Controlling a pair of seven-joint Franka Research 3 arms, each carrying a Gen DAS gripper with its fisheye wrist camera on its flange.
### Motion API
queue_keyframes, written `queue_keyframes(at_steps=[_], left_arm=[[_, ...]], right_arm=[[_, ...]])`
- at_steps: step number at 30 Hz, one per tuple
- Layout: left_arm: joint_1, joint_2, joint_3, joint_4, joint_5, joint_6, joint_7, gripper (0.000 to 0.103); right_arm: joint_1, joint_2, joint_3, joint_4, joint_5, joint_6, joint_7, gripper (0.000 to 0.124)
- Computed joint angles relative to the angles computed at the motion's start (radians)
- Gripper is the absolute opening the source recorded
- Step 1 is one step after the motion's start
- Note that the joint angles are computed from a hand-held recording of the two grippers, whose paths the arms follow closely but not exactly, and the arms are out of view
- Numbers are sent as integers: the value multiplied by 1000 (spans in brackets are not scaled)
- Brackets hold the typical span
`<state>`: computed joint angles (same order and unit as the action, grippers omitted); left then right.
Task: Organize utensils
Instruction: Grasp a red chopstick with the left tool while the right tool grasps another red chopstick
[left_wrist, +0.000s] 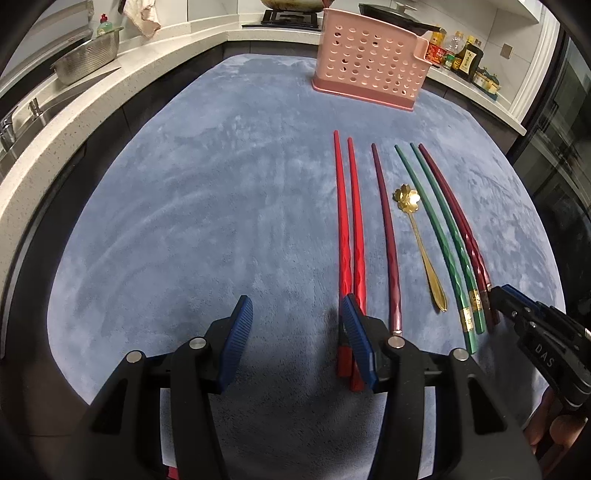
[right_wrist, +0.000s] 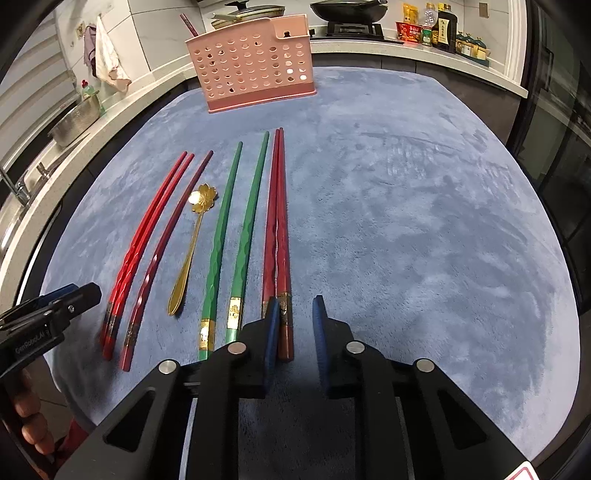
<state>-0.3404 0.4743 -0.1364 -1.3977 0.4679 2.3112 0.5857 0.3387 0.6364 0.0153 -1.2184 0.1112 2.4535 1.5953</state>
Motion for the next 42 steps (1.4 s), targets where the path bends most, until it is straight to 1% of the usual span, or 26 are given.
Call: queue_keyframes(at_steps=[7, 13, 19, 24, 30, 32, 33, 35, 37, 39, 42], left_arm=[[5, -7, -6, -16, -9, 20, 9, 48], [14, 6, -18, -14, -53, 20, 34, 48], [11, 5, -15, -23, -57, 31, 33, 48], [2, 8, -11, -20, -41, 22, 37, 48], [-4, 11, -8, -15, -28, 13, 43, 41], [-2, 6, -9, -23, -28, 23, 45, 31], [0, 5, -11, -27, -30, 28, 48, 28], [3, 2, -14, -32, -35, 39, 54, 17], [5, 2, -18, -34, -39, 49, 66, 12], [4, 4, -17, -31, -41, 52, 72, 8], [6, 1, -18, -36, -47, 63, 74, 8]], right_arm=[[-3, 1, 4, 4, 9, -12, 0, 16], [0, 3, 1, 3, 4, -18, 0, 15], [0, 4, 2, 4, 4, -19, -1, 14], [2, 1, 0, 0, 1, -17, 1, 14], [2, 1, 1, -1, 0, -16, 0, 14], [2, 2, 1, 0, 0, -17, -2, 12], [1, 1, 3, -1, 2, -17, -5, 10], [0, 1, 6, -2, 5, -18, -10, 8], [3, 0, 3, -3, 1, -17, -10, 7], [2, 0, 4, -4, 3, -15, -13, 7], [-1, -4, 6, -11, 9, -9, -16, 7]])
